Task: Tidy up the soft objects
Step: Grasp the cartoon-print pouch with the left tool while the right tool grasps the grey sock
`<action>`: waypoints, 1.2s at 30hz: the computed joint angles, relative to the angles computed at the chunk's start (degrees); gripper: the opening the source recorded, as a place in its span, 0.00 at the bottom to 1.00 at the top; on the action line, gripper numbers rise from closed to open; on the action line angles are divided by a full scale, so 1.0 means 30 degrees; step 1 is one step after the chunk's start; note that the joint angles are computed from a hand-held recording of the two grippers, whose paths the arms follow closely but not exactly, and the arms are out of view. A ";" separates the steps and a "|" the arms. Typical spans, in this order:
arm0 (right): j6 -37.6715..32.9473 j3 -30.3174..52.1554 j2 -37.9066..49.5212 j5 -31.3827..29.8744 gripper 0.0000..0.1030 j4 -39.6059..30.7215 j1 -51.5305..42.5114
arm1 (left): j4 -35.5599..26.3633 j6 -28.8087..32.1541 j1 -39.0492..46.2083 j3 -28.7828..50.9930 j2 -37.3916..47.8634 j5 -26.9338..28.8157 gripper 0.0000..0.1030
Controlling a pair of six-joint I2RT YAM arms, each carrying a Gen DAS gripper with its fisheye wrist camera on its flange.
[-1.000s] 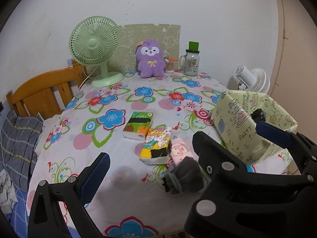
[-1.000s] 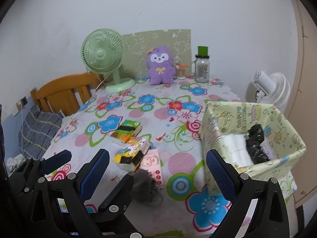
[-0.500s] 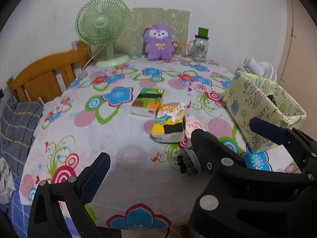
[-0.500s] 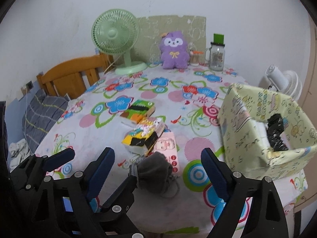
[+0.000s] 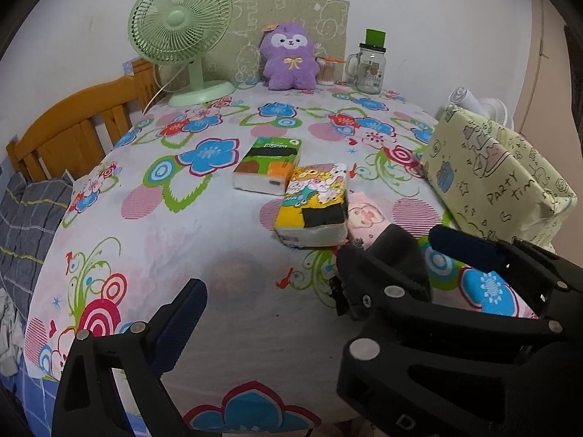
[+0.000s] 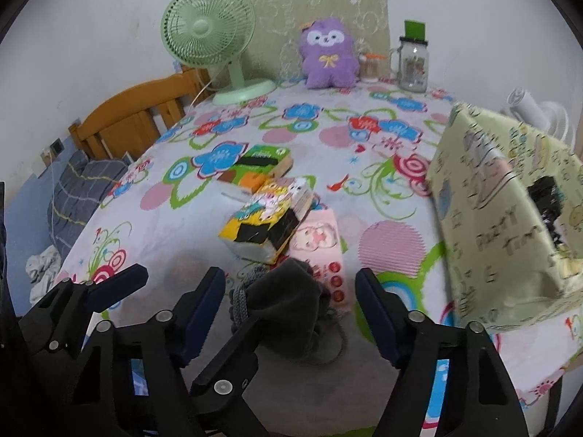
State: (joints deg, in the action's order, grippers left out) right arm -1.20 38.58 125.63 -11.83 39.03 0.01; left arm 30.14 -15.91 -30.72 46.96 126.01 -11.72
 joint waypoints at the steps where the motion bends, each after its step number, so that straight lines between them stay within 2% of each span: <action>1: 0.0015 0.0116 0.0053 -0.0091 0.69 -0.0165 -0.0002 | 0.0012 0.0000 0.0047 0.0017 0.0043 0.0026 0.95; 10: -0.0400 0.0369 -0.0140 -0.0437 0.40 -0.0708 -0.0026 | -0.0321 0.0050 0.0215 0.0381 0.0064 0.0269 0.94; 11: -0.0485 0.0264 -0.0254 -0.0443 0.29 -0.0566 -0.0035 | -0.0400 0.0065 0.0209 0.0465 0.0048 0.0233 0.95; 21: -0.0851 0.0459 -0.0431 -0.0373 0.27 -0.0742 -0.0355 | -0.0904 0.0368 0.0074 0.1245 0.0263 0.0082 0.95; 29: -0.0982 -0.0222 -0.1294 -0.0019 0.27 0.0071 -0.0606 | -0.0876 0.0336 -0.0053 0.1523 0.0063 0.0106 0.95; 36: -0.0723 0.0526 -0.1453 0.0360 0.27 -0.0257 -0.1034 | -0.1436 0.0461 -0.0027 0.2947 0.0486 0.0039 0.95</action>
